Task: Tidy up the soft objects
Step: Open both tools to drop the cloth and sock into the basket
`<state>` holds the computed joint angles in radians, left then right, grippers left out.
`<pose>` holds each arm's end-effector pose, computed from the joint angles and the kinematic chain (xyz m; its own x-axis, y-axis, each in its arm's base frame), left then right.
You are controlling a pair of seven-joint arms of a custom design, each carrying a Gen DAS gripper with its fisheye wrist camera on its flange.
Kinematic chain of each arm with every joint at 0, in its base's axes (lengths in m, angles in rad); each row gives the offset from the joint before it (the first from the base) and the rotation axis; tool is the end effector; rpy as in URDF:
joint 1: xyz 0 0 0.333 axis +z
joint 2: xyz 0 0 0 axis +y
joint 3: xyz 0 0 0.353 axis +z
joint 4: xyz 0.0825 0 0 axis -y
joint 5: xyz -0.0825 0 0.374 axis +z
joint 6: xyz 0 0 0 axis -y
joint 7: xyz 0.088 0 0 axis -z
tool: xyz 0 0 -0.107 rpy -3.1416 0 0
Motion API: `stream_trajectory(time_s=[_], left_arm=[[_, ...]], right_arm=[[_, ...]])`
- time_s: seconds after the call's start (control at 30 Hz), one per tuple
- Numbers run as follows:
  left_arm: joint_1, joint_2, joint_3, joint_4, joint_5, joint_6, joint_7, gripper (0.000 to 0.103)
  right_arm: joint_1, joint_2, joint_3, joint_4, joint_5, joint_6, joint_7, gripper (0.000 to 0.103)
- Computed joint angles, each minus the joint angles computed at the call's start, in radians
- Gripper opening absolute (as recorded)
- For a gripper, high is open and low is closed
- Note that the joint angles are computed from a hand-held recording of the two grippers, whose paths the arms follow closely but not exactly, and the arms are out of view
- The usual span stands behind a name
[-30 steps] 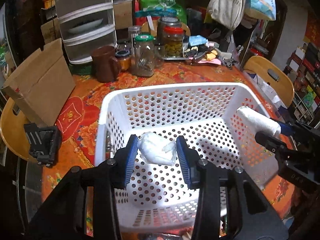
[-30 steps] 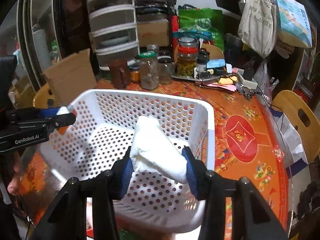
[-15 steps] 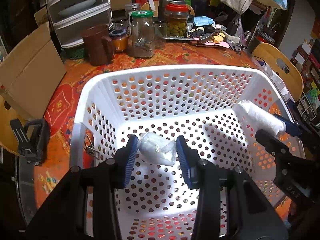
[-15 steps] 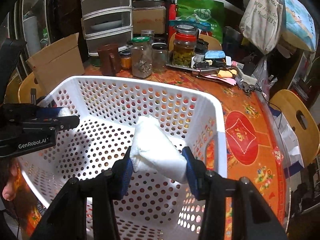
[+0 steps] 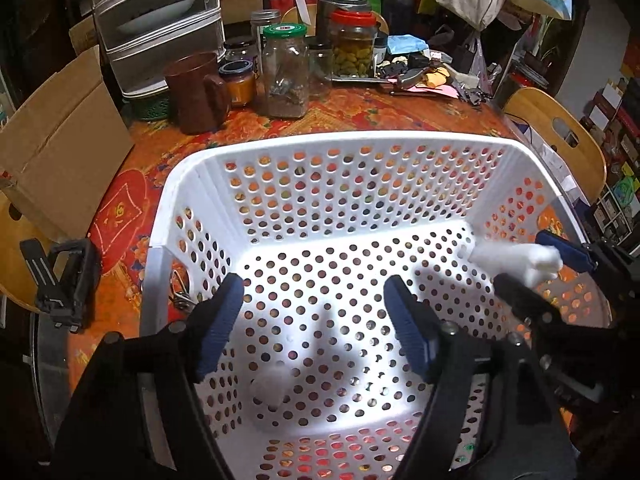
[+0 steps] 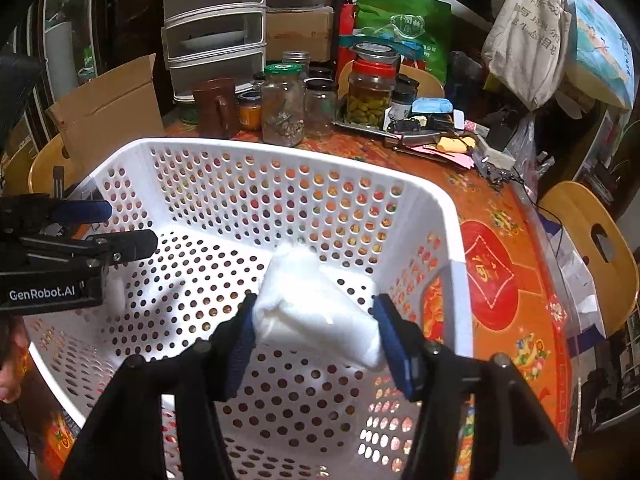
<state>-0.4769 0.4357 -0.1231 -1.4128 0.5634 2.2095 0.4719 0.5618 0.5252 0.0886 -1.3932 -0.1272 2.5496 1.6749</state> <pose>0.6203 -0.3802 0.5319 0.2488 -0.9678 0.0390 -0.8052 -0.2290 -0.5470 0.6156 0.4490 0.5139 0.5627 -0.8265 0.0136 -0.6605 -0.4594 -0.5939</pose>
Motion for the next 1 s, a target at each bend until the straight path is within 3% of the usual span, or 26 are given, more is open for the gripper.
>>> stream_trajectory(time_s=[0.1,0.3,0.43,0.57,0.9,1.0], left_arm=[[-0.012,-0.013,0.007,-0.01,0.029,-0.003,-0.022,0.093],[-0.034,-0.06,0.005,-0.039,0.103,-0.017,-0.069,0.102],[-0.049,-0.101,-0.01,-0.067,0.158,-0.051,-0.094,0.103],[-0.081,-0.161,-0.034,-0.107,0.23,-0.149,-0.159,0.103],[-0.077,-0.378,-0.173,-0.344,0.319,-0.186,-0.32,0.103],[-0.068,-0.424,-0.206,-0.405,0.314,-0.175,-0.357,0.103]], right_arm=[[-0.005,-0.013,0.004,-0.02,0.008,0.018,0.003,0.072],[-0.023,-0.06,0.02,-0.082,0.036,0.07,-0.009,0.075],[-0.034,-0.114,0.029,-0.155,0.048,0.123,-0.021,0.077],[-0.043,-0.194,0.028,-0.265,0.047,0.185,-0.013,0.079],[-0.078,-0.442,0.048,-0.603,0.04,0.35,0.009,0.085],[-0.088,-0.488,0.065,-0.667,0.074,0.362,-0.021,0.085]])
